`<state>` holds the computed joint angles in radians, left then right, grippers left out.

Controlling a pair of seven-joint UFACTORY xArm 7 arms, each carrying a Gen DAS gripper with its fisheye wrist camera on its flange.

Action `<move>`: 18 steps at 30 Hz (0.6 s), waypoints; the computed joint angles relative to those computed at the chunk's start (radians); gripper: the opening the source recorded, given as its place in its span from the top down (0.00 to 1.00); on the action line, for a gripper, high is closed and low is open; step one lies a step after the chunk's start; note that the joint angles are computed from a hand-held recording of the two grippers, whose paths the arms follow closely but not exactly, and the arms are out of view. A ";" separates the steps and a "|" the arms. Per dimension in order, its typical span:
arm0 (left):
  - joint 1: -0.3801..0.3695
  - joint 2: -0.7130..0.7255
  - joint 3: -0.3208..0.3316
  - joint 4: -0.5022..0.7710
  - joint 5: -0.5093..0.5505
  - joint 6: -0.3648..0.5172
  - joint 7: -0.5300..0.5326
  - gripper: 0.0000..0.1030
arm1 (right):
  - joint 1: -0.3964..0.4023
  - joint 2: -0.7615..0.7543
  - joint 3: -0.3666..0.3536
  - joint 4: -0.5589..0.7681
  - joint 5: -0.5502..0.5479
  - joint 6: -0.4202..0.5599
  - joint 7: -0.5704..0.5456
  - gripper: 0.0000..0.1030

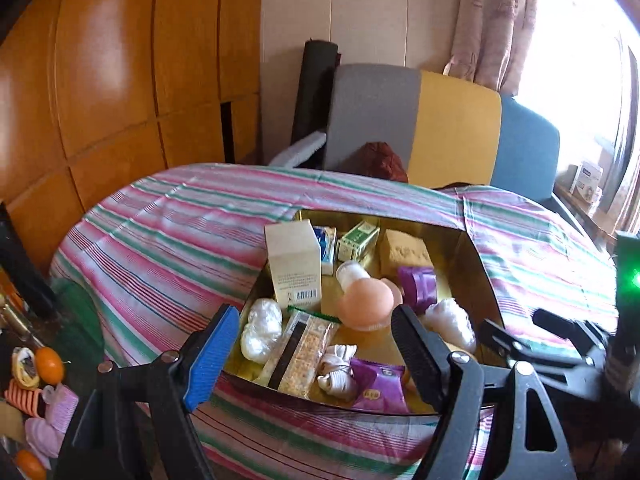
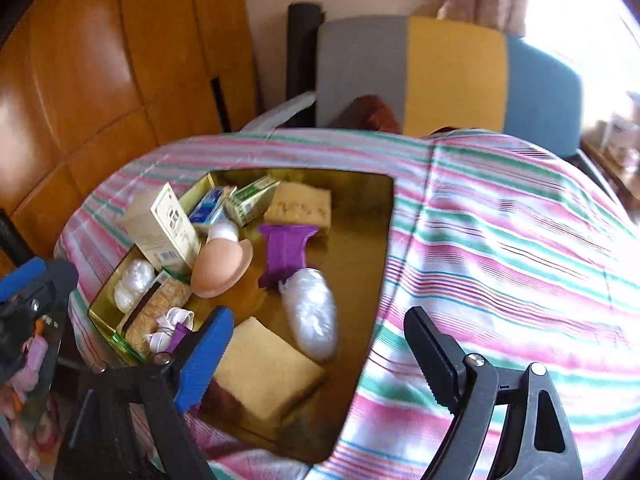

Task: Organize objects

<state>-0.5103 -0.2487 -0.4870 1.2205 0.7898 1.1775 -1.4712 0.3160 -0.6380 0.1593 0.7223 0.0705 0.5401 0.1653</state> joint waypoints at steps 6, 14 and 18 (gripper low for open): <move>-0.031 0.071 -0.022 0.100 0.016 0.116 -0.005 0.22 | -0.015 -0.097 0.014 -0.046 -0.009 0.010 0.058 0.14; -0.078 0.075 0.019 0.091 -0.028 0.107 -0.008 0.22 | -0.038 -0.157 0.049 -0.064 -0.049 0.008 0.103 0.14; -0.084 0.071 0.023 0.072 -0.027 0.088 -0.012 0.22 | -0.047 -0.162 0.064 -0.060 -0.071 0.006 0.121 0.13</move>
<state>-0.5946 -0.1775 -0.4635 1.2927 0.7624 1.2656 -1.4833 0.2694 -0.7997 0.2232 0.6619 -0.0005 0.5457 0.2865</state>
